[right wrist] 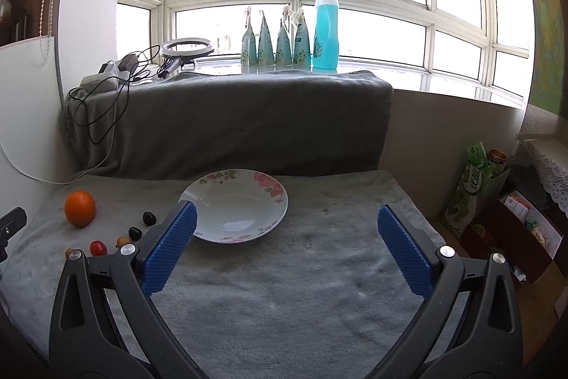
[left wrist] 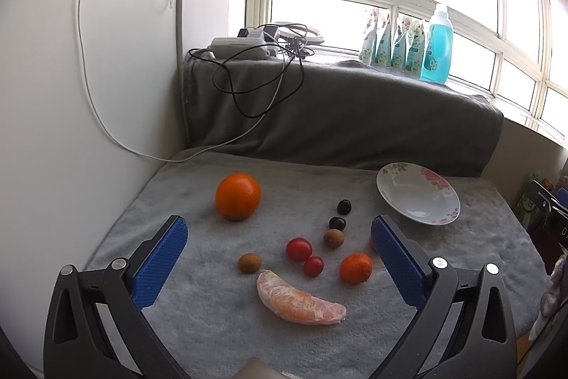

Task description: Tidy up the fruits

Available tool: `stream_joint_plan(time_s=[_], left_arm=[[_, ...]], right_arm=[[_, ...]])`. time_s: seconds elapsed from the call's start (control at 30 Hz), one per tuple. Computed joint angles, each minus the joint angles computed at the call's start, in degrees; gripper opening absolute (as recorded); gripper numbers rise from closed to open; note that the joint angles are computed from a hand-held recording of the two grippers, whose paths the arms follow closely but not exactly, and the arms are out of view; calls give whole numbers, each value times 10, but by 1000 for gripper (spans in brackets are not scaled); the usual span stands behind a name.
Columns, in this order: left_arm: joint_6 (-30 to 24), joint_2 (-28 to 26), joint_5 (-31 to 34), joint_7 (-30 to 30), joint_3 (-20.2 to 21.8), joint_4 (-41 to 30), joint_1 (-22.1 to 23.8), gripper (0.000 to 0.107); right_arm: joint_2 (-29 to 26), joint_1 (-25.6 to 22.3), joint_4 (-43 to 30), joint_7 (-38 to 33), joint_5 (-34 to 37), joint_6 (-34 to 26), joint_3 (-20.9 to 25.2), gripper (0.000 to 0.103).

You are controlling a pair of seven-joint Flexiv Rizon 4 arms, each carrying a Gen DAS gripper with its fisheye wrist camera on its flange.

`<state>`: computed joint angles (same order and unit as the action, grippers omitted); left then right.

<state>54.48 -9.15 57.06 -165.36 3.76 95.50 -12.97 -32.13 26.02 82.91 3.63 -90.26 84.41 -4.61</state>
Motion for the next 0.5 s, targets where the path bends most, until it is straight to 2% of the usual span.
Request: stream_joint_plan(time_s=[0.5], left_arm=[[-3, -8, 7, -2, 1, -12, -9, 103]], right_arm=[[-1, -2, 6, -5, 18, 9, -2, 103]])
